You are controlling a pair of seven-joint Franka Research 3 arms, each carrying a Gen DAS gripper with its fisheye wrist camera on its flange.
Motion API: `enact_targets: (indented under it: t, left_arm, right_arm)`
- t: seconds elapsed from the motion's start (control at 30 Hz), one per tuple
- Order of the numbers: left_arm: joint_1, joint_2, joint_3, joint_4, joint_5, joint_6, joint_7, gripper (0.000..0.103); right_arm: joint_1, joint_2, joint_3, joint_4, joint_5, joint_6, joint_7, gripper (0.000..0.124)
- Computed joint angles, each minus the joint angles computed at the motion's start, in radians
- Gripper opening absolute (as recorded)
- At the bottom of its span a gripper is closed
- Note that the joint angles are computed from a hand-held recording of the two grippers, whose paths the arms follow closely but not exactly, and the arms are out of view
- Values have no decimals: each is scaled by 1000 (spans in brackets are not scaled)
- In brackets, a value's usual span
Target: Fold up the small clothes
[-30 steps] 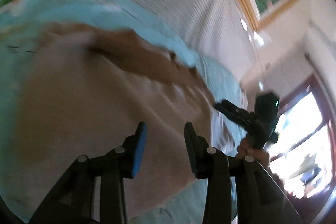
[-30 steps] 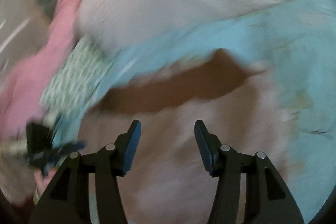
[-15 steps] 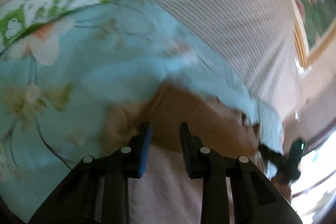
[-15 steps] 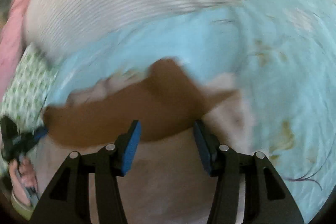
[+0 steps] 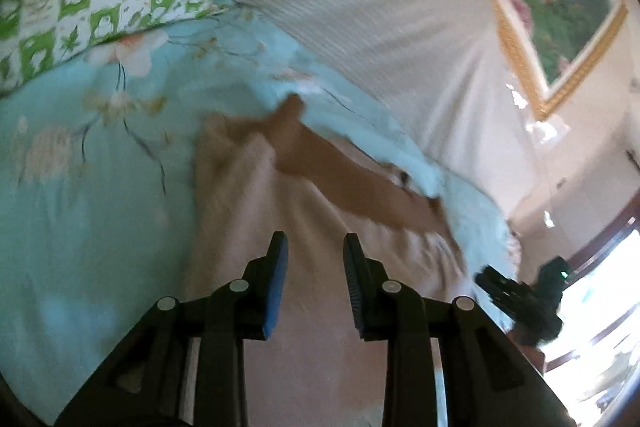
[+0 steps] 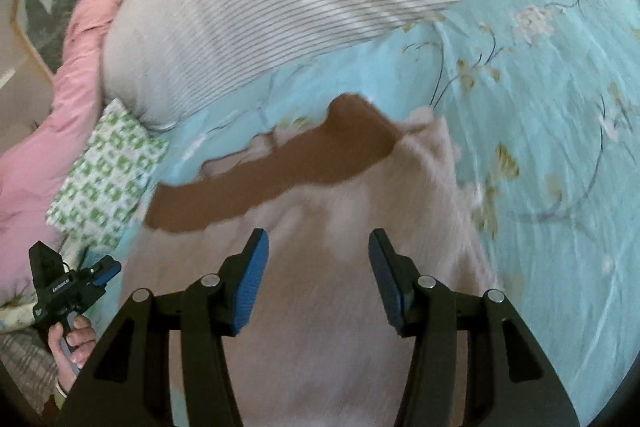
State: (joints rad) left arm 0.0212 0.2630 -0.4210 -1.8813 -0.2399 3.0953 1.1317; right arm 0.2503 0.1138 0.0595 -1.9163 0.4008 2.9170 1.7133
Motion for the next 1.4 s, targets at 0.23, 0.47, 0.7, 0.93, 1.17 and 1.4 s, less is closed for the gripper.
enact_targets:
  t: [0.23,0.47,0.7,0.93,1.17,1.4]
  left_arm:
    - [-127,-93,123,-136,83,-53,-157,30]
    - [-144,-190,145,-266,58,-50,-177,29]
    - [-212,-285,200,-352,223,-46,-391,41]
    - [-283,-332,204,-395,186,-50,-395,44]
    - [-317,-328,190,-419,178,-18,-481,44]
    - [-291,-299,148,-406,398,10,-726,44]
  right_arm:
    - [14,-78,7,-128,10,-15,-3,54]
    - [-18,-160,-11,-260,-164,6,200,53]
    - [-64,-237,35,-319,-428,-7,448,54]
    - [-60,-346,76,-426,-373,43,456,59]
    - [27,-405,54,-497,-213,67,358,61]
    - [76,-426,63,-543,-118,74,300,62]
